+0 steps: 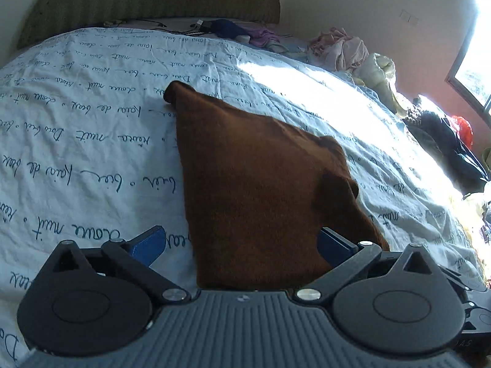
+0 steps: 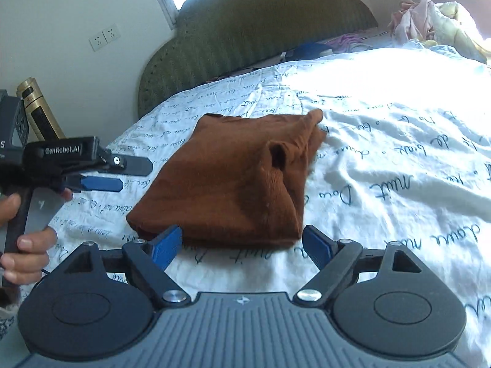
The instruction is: Fold small clothes
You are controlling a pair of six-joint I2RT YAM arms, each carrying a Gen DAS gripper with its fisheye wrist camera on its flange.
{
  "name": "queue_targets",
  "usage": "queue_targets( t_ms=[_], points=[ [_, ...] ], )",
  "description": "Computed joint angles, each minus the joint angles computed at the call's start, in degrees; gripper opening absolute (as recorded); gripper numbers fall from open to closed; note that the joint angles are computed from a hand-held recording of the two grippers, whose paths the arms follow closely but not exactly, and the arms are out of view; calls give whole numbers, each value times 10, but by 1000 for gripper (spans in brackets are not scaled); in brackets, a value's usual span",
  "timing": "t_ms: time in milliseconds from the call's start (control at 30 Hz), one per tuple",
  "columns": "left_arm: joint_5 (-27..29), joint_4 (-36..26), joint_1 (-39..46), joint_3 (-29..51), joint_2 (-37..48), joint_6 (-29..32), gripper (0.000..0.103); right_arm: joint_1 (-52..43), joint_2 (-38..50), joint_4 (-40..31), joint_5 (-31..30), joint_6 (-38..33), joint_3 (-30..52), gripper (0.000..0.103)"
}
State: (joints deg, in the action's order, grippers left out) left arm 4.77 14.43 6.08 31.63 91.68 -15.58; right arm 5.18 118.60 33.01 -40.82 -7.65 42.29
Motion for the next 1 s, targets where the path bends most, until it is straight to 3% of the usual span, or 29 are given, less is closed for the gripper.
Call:
queue_targets(
  t_ms=[100, 167, 300, 433, 567, 733, 800, 867, 1000],
  points=[
    [-20, 32, -26, -24, 18, -24, 103, -2, -19, 22, 25, -23, -35, 86],
    [-62, 35, -49, -21, 38, -39, 103, 4, -23, 26, 32, -29, -37, 86],
    [-106, 37, -68, -2, 63, -42, 103, 25, -8, 100, 67, 7, -31, 86],
    [-114, 20, -73, 31, 92, -42, 103, 61, 38, 100, 141, 22, 40, 86],
    [-125, 5, -81, 43, 106, -34, 103, 102, 84, 60, 264, -53, 90, 86],
    [-149, 9, -100, -28, 41, -45, 103, 61, 45, 105, 193, -6, 0, 87],
    [-155, 25, -107, -69, 18, -55, 103, 51, 33, 108, 165, -12, -35, 91],
    [-172, 39, -120, -100, 12, -72, 103, 58, 30, 125, 173, -30, -65, 96],
    [-237, 116, -163, -149, 28, -85, 103, 99, 40, 173, 249, -49, -97, 102]
  ],
)
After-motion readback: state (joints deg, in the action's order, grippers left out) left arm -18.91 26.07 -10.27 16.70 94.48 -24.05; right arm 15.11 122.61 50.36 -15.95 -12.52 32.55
